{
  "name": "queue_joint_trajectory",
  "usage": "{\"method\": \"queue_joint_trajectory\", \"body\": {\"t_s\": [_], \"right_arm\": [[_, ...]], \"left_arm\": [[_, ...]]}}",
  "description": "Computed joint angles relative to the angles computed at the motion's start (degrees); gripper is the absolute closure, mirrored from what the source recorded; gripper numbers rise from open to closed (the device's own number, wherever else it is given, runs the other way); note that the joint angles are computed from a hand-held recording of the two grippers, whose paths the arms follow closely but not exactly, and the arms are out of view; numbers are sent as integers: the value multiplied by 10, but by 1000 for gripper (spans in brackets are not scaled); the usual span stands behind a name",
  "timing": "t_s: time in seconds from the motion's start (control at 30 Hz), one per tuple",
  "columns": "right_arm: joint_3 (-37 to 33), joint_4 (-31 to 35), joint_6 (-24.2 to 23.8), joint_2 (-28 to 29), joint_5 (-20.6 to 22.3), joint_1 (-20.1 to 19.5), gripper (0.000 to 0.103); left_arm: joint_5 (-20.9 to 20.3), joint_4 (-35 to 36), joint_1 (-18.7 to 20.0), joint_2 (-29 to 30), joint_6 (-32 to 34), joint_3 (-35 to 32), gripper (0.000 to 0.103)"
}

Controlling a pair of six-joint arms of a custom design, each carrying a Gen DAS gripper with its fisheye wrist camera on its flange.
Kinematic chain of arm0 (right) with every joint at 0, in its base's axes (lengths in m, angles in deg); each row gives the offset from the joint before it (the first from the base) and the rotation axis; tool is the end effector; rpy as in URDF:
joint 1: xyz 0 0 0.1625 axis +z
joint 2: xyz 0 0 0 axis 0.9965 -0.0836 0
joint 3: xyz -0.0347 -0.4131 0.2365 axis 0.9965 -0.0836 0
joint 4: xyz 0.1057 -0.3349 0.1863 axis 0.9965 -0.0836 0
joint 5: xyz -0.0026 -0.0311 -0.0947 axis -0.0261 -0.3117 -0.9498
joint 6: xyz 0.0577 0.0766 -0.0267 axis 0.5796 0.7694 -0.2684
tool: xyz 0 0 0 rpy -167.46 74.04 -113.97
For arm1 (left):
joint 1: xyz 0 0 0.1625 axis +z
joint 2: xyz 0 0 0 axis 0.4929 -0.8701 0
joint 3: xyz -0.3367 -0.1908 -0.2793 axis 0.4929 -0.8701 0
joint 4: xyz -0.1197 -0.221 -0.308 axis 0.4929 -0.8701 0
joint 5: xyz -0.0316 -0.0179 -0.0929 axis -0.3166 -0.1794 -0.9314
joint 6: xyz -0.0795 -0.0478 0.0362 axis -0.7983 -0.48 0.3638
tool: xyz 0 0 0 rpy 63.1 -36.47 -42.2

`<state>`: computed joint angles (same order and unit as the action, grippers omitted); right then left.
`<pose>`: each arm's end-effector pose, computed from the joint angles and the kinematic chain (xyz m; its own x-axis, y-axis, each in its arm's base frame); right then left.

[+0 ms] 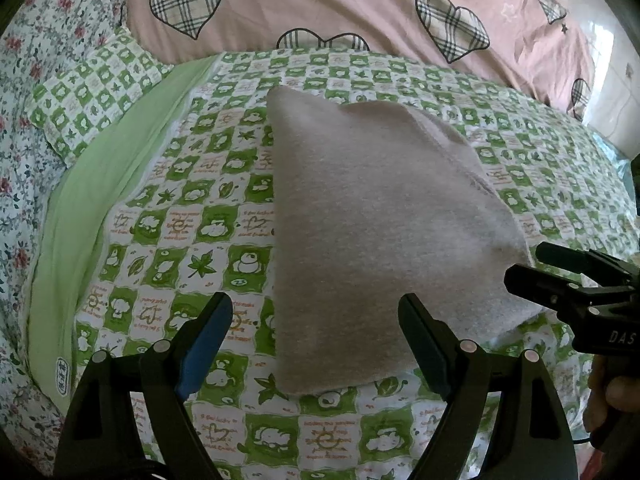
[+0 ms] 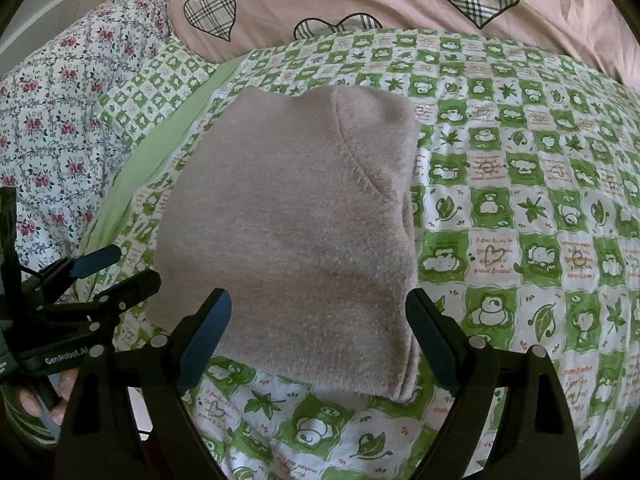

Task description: Fold small clothes

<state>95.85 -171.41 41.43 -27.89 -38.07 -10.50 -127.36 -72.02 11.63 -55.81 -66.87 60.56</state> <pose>-0.0647 -0.6946 0.3025 -0.8442 -0.3153 0.4334 -0.4697 0.8247 -0.3151 -0.4134 -0.6417 -0.0636 -0.6933 0.1367 -0.7076 0.4939 0.8051 -0.3284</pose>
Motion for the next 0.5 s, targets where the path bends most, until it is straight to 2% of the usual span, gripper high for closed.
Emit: {"method": "queue_joint_trajectory", "body": {"t_s": [0.5], "right_arm": [[3, -2, 1, -1, -1, 1, 14]], "left_arm": [[-2, -1, 0, 0, 0, 0, 18]]}}
